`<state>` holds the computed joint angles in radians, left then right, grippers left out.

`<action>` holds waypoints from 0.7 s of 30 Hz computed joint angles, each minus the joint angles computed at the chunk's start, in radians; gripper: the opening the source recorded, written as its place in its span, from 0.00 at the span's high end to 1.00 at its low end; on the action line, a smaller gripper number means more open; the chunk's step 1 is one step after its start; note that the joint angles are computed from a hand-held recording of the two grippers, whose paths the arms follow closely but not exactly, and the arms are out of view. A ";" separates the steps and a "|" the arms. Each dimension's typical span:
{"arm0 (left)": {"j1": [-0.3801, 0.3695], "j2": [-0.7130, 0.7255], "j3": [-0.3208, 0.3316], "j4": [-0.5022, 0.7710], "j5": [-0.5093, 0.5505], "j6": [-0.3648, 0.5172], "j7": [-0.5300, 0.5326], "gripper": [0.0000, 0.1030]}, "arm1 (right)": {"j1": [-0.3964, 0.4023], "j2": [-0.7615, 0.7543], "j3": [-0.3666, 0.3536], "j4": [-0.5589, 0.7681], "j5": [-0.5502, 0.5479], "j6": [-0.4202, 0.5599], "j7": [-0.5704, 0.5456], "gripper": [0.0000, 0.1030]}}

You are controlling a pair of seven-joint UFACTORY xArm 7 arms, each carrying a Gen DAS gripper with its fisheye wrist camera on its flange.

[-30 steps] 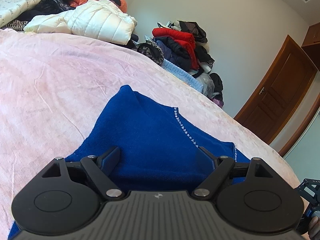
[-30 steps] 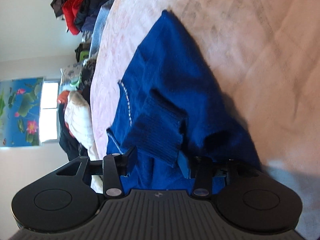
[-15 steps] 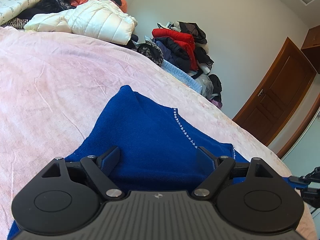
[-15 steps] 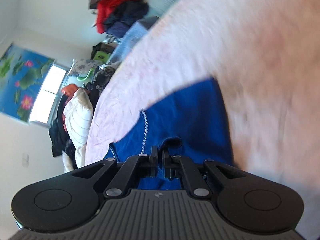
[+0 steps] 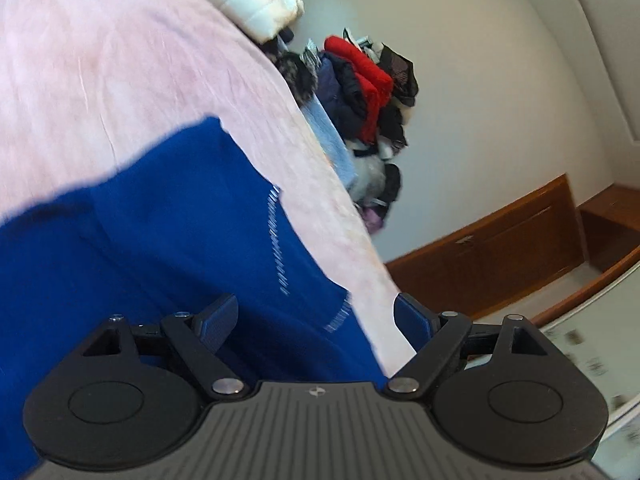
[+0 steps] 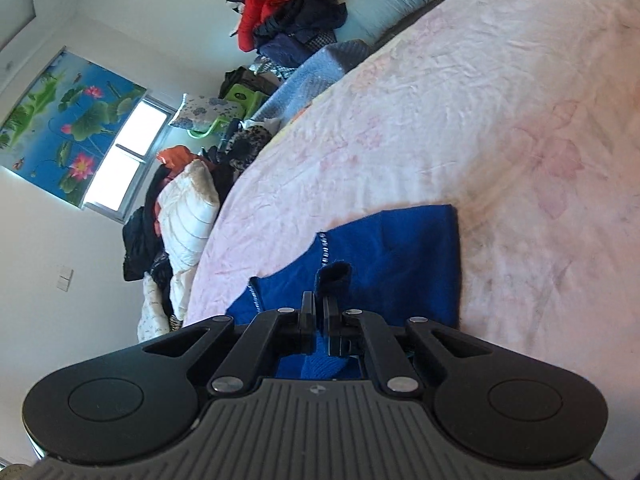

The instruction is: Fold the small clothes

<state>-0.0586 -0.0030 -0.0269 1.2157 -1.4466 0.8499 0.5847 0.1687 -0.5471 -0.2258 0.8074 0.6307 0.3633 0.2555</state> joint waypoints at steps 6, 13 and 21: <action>-0.024 0.012 -0.017 -0.008 0.023 0.026 -0.168 0.17 | 0.125 0.028 -0.070 0.122 0.116 -0.028 -0.127 0.92; -0.006 0.132 -0.045 0.108 0.121 0.019 -0.439 0.17 | 0.180 0.045 -0.092 0.193 0.224 -0.040 -0.233 0.92; -0.004 0.157 -0.057 0.151 0.304 -0.167 -0.614 0.25 | 0.146 0.013 -0.069 0.132 0.276 -0.063 -0.248 0.92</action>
<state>-0.0630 0.1544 -0.0841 1.3671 -1.1430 0.6826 -0.0291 0.3144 -0.5346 -0.2952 0.9390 0.9070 0.3007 0.0071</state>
